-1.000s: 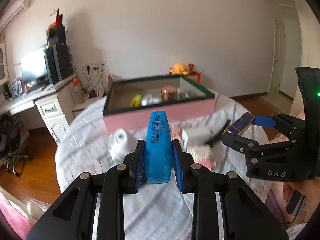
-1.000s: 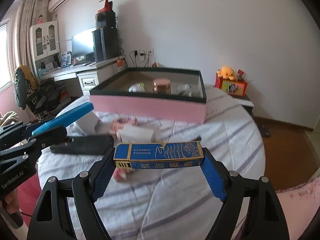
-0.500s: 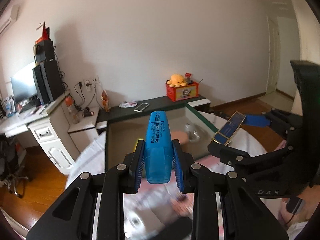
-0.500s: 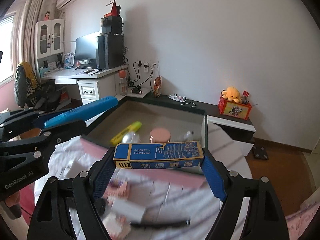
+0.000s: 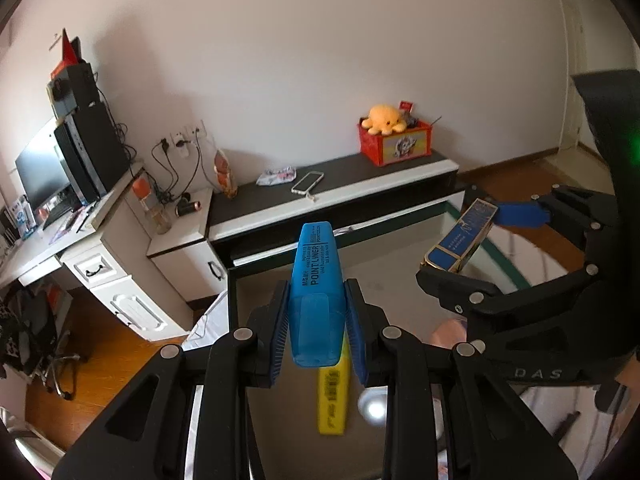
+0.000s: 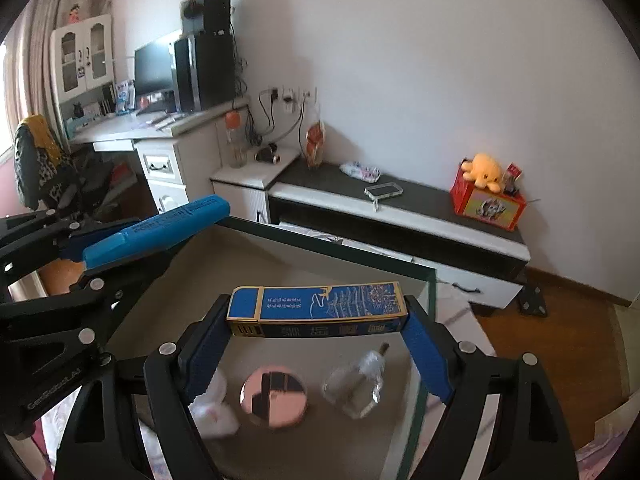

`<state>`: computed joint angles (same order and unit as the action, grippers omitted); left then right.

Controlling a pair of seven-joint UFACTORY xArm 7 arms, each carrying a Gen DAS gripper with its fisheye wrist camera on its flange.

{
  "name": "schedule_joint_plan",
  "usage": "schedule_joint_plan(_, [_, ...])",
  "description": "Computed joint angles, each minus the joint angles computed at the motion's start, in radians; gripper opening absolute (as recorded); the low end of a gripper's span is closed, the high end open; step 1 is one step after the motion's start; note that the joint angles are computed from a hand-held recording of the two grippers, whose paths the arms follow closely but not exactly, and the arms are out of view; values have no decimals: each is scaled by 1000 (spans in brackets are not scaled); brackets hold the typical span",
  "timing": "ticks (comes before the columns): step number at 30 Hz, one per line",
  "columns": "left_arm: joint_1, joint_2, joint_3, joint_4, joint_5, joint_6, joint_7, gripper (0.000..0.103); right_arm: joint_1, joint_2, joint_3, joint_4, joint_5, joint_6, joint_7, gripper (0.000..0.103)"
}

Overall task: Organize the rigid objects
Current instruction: 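Carry both held items over the pink box and release them inside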

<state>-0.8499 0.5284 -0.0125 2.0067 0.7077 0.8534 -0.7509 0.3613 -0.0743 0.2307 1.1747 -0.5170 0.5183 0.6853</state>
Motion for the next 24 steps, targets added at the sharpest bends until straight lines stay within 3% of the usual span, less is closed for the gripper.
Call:
schedule_joint_plan(11, [37, 112, 16, 108, -114, 93, 108, 27, 43, 206, -53, 197, 168, 165, -208, 83])
schedule_joint_plan(22, [32, 106, 30, 80, -116, 104, 97, 29, 51, 216, -80, 188, 260, 163, -220, 84])
schedule_joint_plan(24, [32, 99, 30, 74, -112, 103, 83, 36, 43, 200, -82, 171, 274, 129, -207, 84])
